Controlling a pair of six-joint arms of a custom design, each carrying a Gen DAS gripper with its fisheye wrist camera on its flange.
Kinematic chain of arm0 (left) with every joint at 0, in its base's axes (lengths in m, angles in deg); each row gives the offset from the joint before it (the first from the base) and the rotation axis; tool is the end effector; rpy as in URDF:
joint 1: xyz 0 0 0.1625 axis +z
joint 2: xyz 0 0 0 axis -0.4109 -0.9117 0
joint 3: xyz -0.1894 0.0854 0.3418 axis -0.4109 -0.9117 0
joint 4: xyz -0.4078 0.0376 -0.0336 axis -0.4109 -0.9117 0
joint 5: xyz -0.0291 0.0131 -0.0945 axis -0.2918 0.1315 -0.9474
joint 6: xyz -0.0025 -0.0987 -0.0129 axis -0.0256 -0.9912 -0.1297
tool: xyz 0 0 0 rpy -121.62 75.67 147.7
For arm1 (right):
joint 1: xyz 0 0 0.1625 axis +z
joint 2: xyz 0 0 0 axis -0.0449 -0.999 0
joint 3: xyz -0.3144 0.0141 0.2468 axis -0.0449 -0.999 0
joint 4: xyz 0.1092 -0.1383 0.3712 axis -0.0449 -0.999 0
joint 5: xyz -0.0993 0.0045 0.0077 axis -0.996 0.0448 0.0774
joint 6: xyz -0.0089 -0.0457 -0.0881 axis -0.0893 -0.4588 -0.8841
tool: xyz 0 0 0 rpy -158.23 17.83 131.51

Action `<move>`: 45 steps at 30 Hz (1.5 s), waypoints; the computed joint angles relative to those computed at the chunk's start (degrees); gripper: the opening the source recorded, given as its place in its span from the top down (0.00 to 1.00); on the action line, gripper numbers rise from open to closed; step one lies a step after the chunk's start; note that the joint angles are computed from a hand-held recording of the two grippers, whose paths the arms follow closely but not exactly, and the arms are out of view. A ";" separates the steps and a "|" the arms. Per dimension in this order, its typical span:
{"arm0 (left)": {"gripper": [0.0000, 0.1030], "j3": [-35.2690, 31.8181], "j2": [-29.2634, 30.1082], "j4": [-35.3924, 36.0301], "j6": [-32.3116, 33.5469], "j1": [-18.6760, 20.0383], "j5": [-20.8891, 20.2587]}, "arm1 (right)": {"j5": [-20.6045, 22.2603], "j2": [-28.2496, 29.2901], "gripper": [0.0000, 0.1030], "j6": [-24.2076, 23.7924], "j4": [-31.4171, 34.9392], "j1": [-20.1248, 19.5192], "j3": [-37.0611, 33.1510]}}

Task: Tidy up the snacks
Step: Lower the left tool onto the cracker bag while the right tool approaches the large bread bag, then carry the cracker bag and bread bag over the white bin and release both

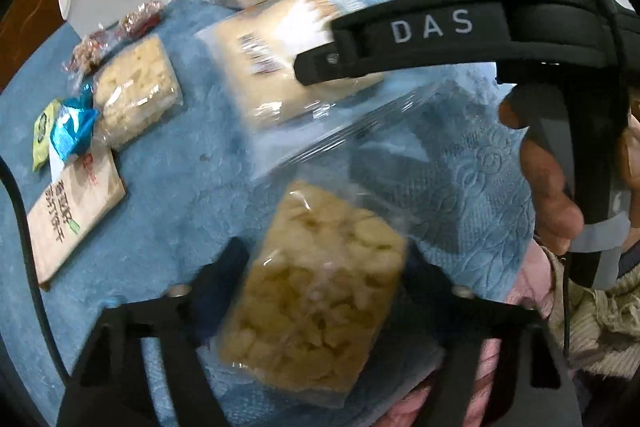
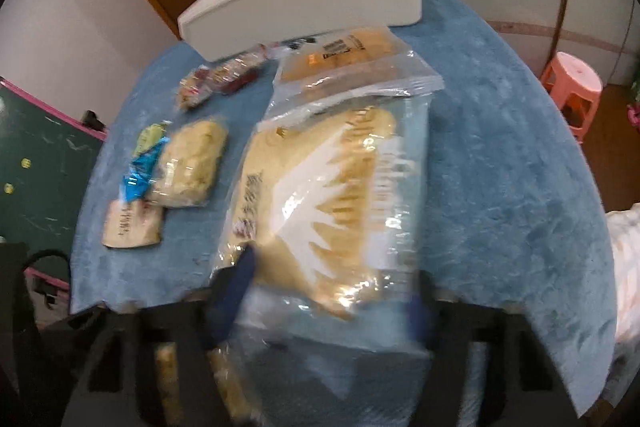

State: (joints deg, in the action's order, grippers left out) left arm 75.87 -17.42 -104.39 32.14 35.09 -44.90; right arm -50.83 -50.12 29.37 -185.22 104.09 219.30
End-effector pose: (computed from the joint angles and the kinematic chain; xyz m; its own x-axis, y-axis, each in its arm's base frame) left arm -0.2827 -0.2264 0.0766 -0.7222 0.4336 -0.5390 0.5161 0.8565 -0.0025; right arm 0.1560 -0.2956 0.1684 -0.8800 -0.2091 0.4264 -0.3478 0.8951 -0.2789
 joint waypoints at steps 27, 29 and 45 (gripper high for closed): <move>0.35 -2.64 -18.58 22.02 -16.25 -7.76 8.85 | -0.43 -15.21 0.81 -0.22 8.86 15.69 -0.53; 0.35 -4.57 -17.32 24.39 -18.01 -8.47 10.34 | -1.68 -15.00 0.81 -0.32 8.45 17.59 -1.26; 0.35 -22.48 -10.65 45.86 -19.17 -1.63 31.29 | -8.67 -3.98 0.81 -7.83 -2.13 23.61 -12.83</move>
